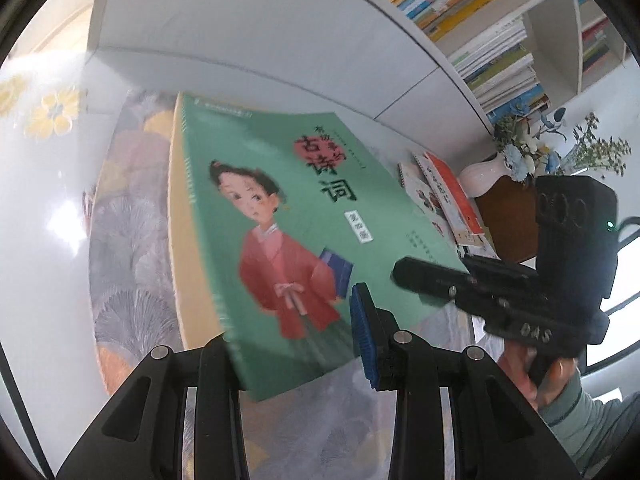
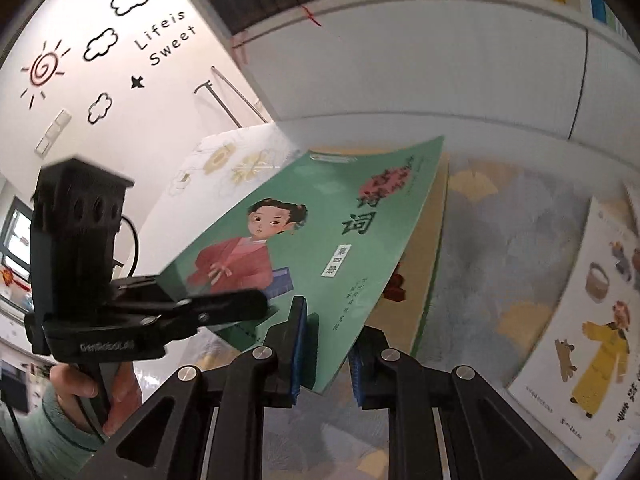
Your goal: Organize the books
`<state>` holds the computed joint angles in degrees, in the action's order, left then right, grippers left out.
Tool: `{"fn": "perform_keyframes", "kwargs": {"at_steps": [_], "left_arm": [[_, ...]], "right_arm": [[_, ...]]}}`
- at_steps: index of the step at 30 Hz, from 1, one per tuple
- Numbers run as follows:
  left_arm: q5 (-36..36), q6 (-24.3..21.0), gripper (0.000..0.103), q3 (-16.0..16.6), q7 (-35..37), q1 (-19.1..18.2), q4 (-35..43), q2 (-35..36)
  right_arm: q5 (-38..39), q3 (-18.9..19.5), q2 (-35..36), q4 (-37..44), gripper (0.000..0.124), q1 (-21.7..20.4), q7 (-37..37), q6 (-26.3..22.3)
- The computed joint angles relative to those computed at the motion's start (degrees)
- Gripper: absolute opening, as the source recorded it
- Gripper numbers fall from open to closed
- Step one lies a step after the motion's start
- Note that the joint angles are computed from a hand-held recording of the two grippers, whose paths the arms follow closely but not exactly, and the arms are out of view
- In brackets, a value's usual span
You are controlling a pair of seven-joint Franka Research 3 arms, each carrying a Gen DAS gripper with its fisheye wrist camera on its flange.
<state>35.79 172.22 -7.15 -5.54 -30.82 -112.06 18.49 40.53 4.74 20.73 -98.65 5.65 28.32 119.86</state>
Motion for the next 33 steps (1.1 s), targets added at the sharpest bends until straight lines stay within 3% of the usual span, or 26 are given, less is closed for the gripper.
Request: {"fn": "perform_keyframes", "kwargs": {"at_steps": [4, 6, 8, 16, 20, 27, 29, 31, 32, 33], "left_arm": [[1.4, 1.2, 0.03, 2.1, -4.7, -1.5, -2.4, -0.7], [5.9, 3.7, 0.03, 6.4, -12.1, -4.6, -4.1, -1.4], [9.2, 2.2, 0.03, 8.0, -16.8, -5.9, -4.7, -2.6], [6.0, -10.4, 0.034, -1.3, -12.3, 0.1, -6.0, -6.9], [-1.7, -20.1, 0.037, -7.3, -1.8, 2.3, -4.0, -7.8], [-2.9, -22.1, 0.056, -9.7, 2.9, 0.3, 1.3, -5.7], [-2.4, -23.5, 0.069, -9.7, 5.5, -0.8, 5.9, -3.3], [-1.9, -25.1, 0.073, -9.6, 9.0, -2.1, 11.5, -0.2], [-1.4, -26.6, 0.076, -10.6, 9.9, -1.8, 14.0, 1.3], [-2.6, -27.7, 0.077, -9.6, 13.4, -3.4, 18.5, 4.0]], "right_arm": [[-2.9, -0.5, 2.3, 1.9, 0.017, 0.7, 2.9, -0.1], [-3.7, -0.4, 2.7, 1.7, 0.017, 0.7, 3.3, 0.0], [-4.2, -0.1, 2.9, 1.1, 0.018, 1.1, 3.8, 1.0], [-3.1, 0.4, 2.8, -0.4, 0.024, 1.1, 6.2, 2.5], [-5.8, -0.4, 1.7, -1.0, 0.036, 1.8, 9.5, 2.1], [-7.8, -2.7, -6.2, -10.0, 0.037, 0.3, 11.7, 3.0], [-7.8, -3.8, -10.0, -14.5, 0.04, -0.7, 11.5, 3.9], [-8.4, -5.1, -13.2, -18.2, 0.048, -1.7, 11.7, 4.9], [-8.7, -5.9, -14.7, -20.0, 0.049, -2.4, 11.7, 5.3], [-8.9, -6.8, -16.2, -21.6, 0.049, -3.3, 11.5, 5.5]]}}
